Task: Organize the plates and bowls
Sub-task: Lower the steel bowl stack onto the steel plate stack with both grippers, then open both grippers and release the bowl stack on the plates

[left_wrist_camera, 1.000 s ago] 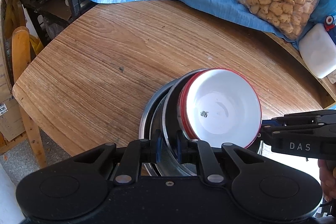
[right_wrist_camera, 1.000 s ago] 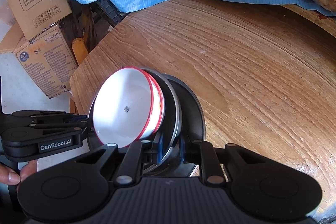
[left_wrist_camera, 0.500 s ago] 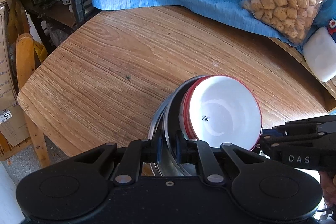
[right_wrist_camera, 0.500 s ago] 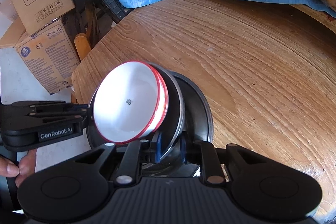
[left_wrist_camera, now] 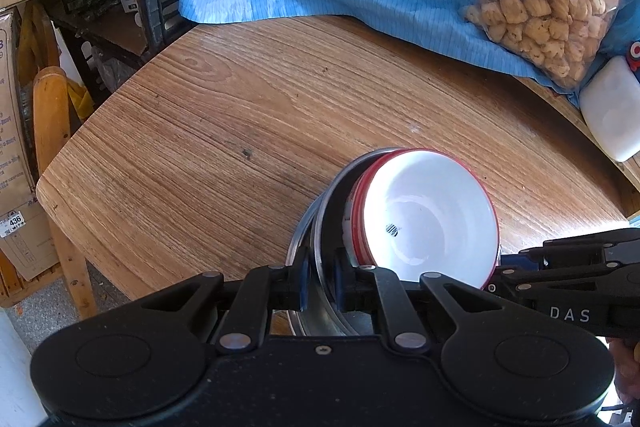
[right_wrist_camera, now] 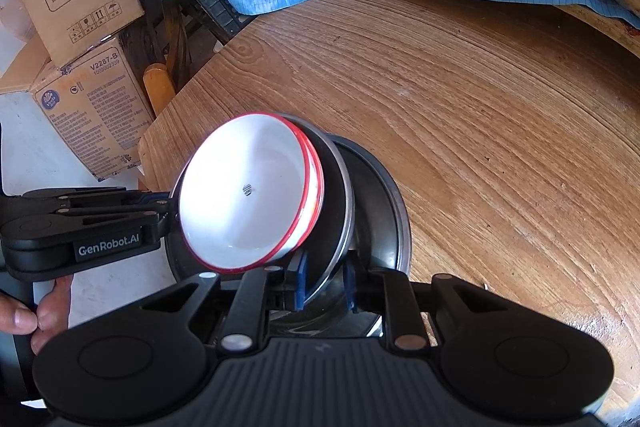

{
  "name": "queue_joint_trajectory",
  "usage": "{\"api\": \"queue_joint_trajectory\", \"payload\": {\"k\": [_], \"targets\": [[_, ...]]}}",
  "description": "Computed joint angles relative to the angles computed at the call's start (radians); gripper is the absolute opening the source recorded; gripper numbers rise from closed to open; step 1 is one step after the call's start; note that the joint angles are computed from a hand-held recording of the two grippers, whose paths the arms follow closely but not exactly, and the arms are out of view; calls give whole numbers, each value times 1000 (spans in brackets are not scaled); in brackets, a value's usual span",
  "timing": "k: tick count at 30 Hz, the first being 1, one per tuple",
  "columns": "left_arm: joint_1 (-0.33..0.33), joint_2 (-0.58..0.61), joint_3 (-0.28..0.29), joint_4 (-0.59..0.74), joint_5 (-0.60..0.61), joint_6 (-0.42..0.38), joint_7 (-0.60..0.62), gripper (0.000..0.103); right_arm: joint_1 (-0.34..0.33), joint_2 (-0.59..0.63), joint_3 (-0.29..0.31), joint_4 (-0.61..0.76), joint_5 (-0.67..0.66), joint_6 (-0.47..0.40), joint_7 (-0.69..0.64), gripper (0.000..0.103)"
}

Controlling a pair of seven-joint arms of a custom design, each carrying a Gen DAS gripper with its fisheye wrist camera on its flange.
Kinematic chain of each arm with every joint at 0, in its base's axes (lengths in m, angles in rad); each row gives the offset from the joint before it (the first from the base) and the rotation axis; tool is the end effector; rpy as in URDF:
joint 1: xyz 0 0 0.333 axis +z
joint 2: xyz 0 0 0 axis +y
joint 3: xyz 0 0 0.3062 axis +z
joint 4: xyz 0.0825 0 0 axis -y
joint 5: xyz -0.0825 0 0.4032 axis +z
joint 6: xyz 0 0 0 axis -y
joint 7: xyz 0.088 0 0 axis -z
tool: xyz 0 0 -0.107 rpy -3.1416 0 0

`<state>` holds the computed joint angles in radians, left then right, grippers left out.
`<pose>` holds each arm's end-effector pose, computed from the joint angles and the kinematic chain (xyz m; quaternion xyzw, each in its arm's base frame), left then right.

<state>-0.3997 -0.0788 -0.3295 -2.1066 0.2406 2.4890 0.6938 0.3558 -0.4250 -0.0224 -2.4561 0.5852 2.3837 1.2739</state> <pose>0.4321 -0.3920 0.4815 -0.6800 0.6903 -0.2256 0.1010 0.4397 0.1575 0.4722 -0.7619 0.5794 0.0544 0.2842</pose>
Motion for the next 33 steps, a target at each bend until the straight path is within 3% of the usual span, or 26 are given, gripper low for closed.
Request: {"api": "queue_joint_trajectory", "payload": {"k": [20, 33], "targets": [[2, -18, -7, -20, 37, 12, -59, 11, 4, -25, 2, -20, -13, 4, 10, 31], [3, -31, -14, -27, 68, -9, -120, 29, 10, -49, -3, -36, -12, 1, 7, 38]]}}
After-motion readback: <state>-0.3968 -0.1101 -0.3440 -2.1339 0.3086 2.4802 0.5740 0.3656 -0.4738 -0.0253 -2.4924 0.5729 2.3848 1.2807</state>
